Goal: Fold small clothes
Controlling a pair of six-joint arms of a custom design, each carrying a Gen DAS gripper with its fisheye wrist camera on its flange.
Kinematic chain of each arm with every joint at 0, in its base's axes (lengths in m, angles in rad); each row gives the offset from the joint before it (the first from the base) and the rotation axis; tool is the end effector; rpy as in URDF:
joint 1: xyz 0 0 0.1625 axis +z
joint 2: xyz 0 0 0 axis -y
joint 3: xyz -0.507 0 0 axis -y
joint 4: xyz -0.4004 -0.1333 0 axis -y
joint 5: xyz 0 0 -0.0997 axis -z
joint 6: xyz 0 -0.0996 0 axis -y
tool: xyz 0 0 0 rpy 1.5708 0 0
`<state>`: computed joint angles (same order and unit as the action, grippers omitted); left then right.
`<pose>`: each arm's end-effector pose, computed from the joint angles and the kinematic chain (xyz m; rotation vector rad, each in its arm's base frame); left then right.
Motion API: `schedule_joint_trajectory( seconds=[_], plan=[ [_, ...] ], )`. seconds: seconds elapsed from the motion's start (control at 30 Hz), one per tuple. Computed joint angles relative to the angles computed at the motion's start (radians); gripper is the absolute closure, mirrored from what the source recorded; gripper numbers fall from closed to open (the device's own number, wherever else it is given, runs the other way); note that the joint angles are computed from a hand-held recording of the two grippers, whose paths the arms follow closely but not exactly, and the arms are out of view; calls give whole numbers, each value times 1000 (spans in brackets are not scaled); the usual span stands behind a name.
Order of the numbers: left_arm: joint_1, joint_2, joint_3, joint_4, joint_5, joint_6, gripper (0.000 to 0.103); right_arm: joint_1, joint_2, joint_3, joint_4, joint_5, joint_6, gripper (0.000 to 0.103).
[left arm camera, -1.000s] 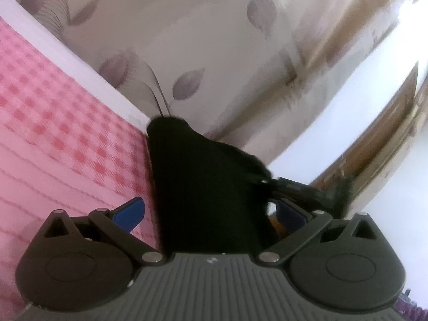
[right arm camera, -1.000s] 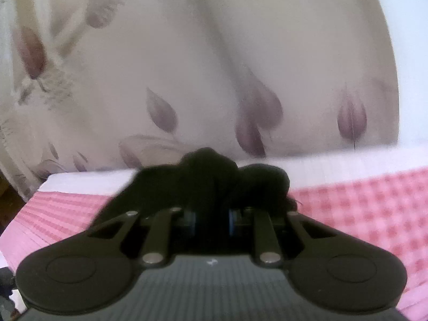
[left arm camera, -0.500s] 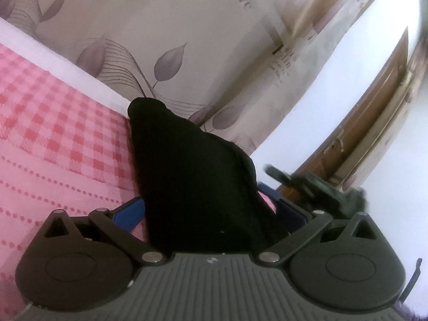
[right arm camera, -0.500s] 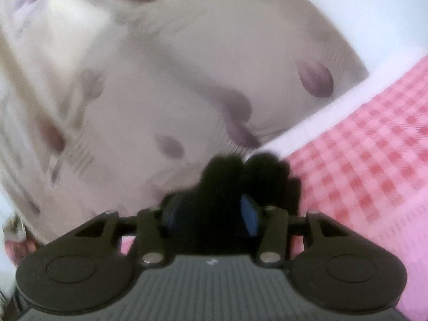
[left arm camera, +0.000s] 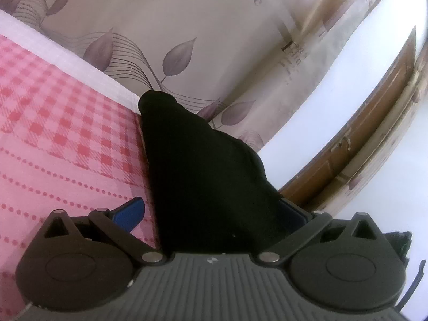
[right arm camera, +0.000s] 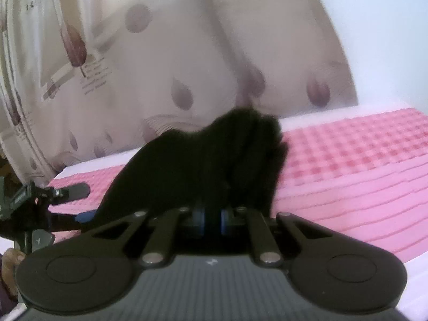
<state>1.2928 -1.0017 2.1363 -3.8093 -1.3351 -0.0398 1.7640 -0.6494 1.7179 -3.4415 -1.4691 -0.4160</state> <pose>-0.0069 -0.5947 0.2721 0.1221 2.6332 -1.6478 0.2823 -0.6959 0.1209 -0.9239 2.7314 -1.2313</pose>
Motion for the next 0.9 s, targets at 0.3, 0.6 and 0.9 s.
schedule_joint_trajectory(
  seconds=[0.3, 0.6, 0.9],
  plan=[
    [-13, 3, 2, 3, 27, 33, 0, -29, -1, -31, 138, 3, 86, 91],
    [-30, 11, 6, -3, 42, 107, 0, 4, 7, -134, 110, -2, 45, 64],
    [-23, 7, 5, 9, 40, 72, 0, 75, 226, -557, 384, -224, -33, 55]
  ],
)
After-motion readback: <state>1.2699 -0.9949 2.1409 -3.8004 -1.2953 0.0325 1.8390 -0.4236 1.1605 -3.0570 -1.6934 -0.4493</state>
